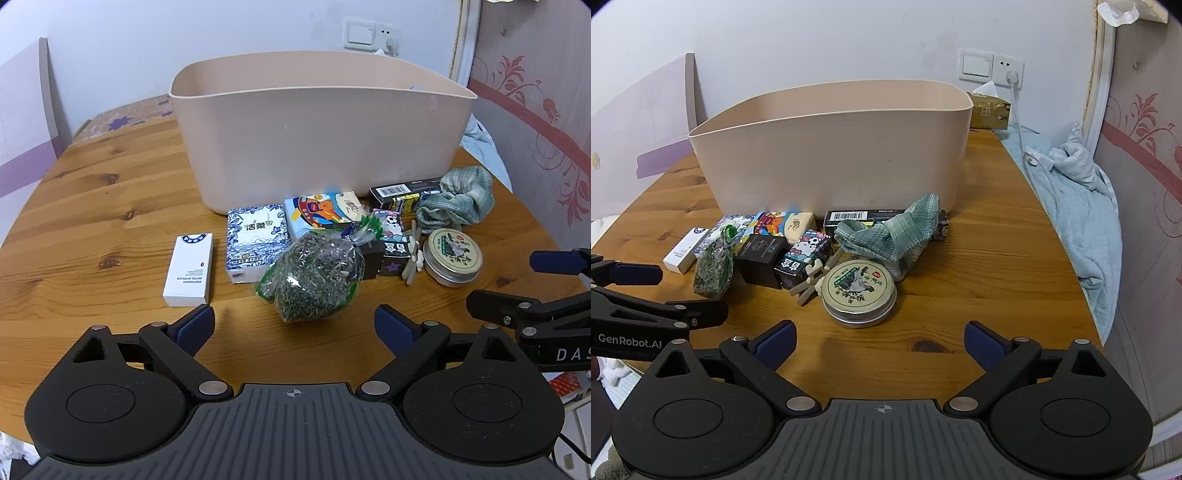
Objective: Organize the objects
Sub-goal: 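Grasp the green herb bag with the left tool while the right tool grasps the round tin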
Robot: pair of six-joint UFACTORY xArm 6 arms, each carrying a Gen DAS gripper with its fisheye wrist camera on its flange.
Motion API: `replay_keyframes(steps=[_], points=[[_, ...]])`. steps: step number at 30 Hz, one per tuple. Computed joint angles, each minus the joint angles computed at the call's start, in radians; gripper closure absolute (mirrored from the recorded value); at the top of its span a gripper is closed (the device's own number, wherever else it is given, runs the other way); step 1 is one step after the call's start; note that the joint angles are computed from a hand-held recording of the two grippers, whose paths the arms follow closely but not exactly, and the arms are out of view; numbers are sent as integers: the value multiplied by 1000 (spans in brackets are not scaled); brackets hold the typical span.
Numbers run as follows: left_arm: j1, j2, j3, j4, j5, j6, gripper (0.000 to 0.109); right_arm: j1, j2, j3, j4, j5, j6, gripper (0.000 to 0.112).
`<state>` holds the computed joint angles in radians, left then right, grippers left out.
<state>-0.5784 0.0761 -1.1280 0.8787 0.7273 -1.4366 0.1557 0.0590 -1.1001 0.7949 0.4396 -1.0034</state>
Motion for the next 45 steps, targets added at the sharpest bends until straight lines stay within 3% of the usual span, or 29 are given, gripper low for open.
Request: replay_keyframes(steps=[5, 7, 13, 25, 31, 37, 45], points=[[15, 20, -18, -18, -16, 31, 15, 4, 27, -30, 3, 22, -25, 14], [30, 24, -13, -30, -61, 72, 16, 10, 38, -39, -3, 18, -30, 15], [41, 56, -35, -66, -88, 125, 26, 12, 77, -81, -30, 31, -11, 20], [54, 75, -45, -24, -104, 114, 39, 22, 137, -138, -32, 42, -10, 29], [61, 65, -28, -2, -135, 105, 52, 36, 133, -124, -49, 9, -19, 40], [61, 53, -17, 2, -131, 89, 72, 36, 123, -117, -28, 14, -39, 60], [71, 8, 37, -12, -181, 80, 75, 30, 93, -91, -24, 38, -48, 61]])
